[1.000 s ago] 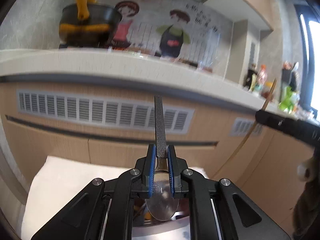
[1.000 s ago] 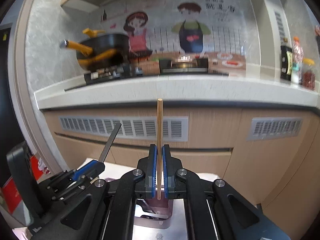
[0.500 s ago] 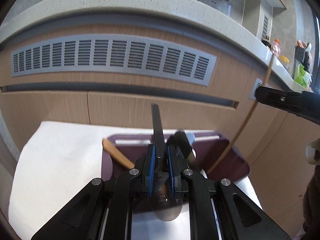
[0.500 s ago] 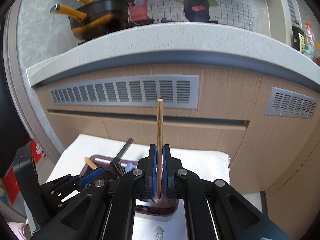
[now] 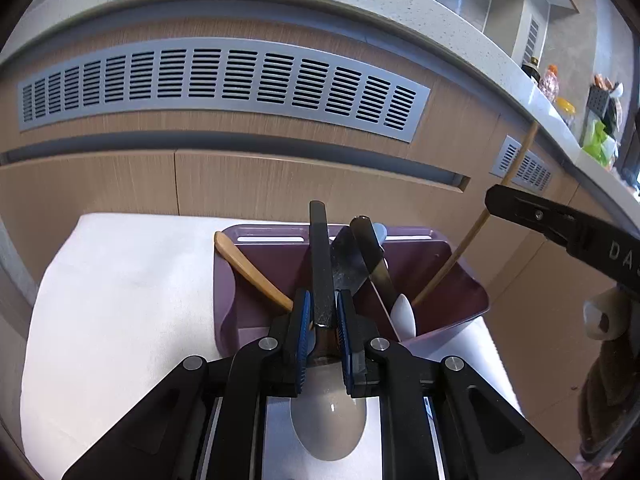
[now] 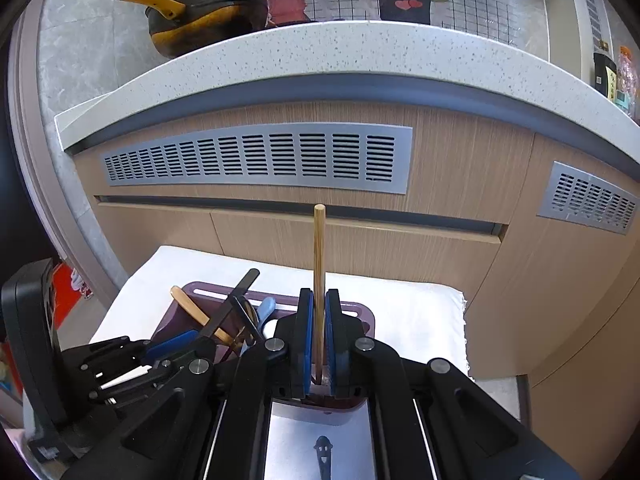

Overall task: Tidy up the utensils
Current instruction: 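Lower the black-handled spoon into the maroon holder and open the left gripper while the right carries its chopstick over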

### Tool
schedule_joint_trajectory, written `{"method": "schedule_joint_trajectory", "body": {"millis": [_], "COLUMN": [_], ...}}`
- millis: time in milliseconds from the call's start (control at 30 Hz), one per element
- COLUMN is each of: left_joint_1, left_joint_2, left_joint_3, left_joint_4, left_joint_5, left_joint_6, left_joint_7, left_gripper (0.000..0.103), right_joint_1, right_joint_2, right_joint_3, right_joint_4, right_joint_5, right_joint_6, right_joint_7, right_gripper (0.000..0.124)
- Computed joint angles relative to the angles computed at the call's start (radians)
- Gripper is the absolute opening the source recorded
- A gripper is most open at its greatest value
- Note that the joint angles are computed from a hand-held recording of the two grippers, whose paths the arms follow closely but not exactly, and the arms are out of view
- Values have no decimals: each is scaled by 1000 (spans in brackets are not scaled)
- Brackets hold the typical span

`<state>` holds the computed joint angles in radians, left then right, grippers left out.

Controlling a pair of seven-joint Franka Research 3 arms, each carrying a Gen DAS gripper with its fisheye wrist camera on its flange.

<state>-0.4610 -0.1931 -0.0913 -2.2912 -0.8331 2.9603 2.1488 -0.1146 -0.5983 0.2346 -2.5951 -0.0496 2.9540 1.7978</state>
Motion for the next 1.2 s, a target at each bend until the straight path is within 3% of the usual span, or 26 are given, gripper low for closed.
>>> {"method": "schedule_joint_trajectory", "body": {"millis": [167,500,633,833,933,1033,1200], "left_joint_1": [67,211,232,196,155,161,217], "left_joint_2": [20,211,227,57,40,79,143], "left_joint_3": [-2,-91,-124,-108,-87,-77,-81], "left_joint_4": [79,417,435,226,214,266,376], "left_joint_5": [68,420,460,220,161,211,387], "left_joint_6": [-207,-693,-657,-365,-288,-341,-583], "left_joint_7": [-76,-333,-354,-150,-97,-176,-356], "left_gripper": [15,15,12,10,10,10,20], "right_joint_1": [8,43,55,38,22,25,30], "right_joint_2": [-11,-9,-18,-22,-23,-35,-42], "right_joint_3": [-4,-41,-55,-37,-16,-17,-29], "right_joint_4": [-5,-22,-34,-27,-19,-25,-36], "right_joint_5": [4,41,65,82,73,68,69], "right_joint_6": [0,24,33,44,38,28,19], "right_joint_7": [-4,-29,-46,-61,-57,-60,-66], "right_gripper": [5,5,5,5,5,5,5]}}
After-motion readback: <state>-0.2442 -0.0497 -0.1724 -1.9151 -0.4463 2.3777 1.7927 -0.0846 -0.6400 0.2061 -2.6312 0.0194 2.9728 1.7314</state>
